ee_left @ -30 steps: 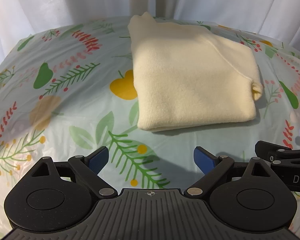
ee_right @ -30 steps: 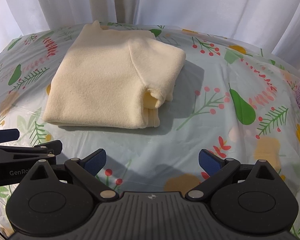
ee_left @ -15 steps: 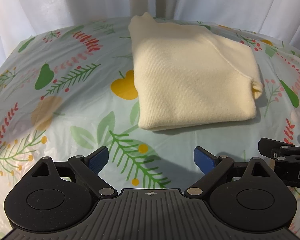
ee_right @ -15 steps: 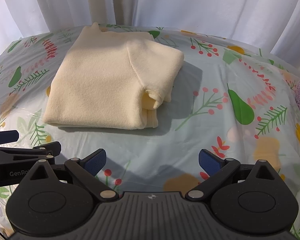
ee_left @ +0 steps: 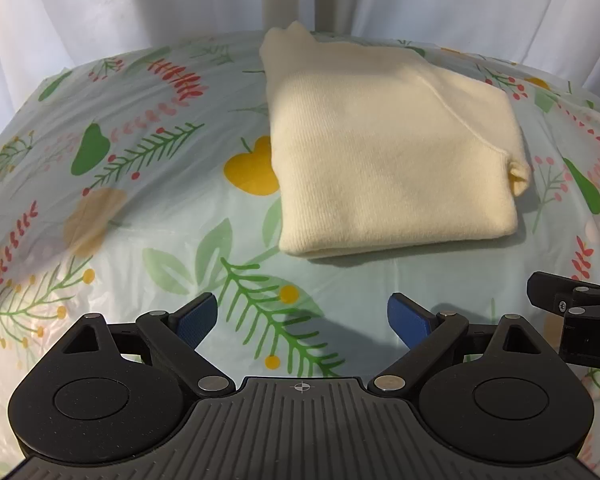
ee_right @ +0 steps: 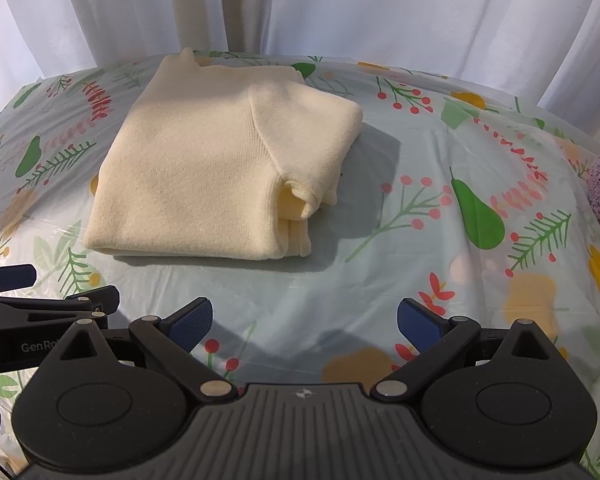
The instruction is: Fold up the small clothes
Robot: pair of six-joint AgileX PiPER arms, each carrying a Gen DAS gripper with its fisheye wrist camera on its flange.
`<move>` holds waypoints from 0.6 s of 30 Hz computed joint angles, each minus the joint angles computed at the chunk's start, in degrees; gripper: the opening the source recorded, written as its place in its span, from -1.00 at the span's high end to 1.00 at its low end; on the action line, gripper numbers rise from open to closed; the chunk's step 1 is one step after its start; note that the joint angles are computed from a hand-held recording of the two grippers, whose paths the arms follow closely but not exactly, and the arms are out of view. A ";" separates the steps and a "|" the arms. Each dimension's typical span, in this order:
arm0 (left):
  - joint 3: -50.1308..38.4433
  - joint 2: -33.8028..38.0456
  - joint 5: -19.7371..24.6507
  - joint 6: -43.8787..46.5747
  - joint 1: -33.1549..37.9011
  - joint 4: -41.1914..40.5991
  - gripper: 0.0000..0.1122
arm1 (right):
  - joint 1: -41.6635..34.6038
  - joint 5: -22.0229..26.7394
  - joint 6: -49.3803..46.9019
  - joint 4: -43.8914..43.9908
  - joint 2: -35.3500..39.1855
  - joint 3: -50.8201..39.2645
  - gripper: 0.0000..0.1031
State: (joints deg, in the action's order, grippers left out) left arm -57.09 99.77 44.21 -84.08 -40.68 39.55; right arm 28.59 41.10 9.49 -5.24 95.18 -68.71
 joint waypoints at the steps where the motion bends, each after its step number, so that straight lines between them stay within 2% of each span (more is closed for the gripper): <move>1: 0.00 0.00 -0.02 -0.08 -0.02 0.05 -0.70 | -0.07 0.00 -0.02 0.07 -0.02 -0.02 -0.92; 18: -0.17 0.30 0.04 -0.23 -0.20 -0.10 -0.70 | -0.36 -0.29 -0.26 0.40 -0.42 0.39 -0.92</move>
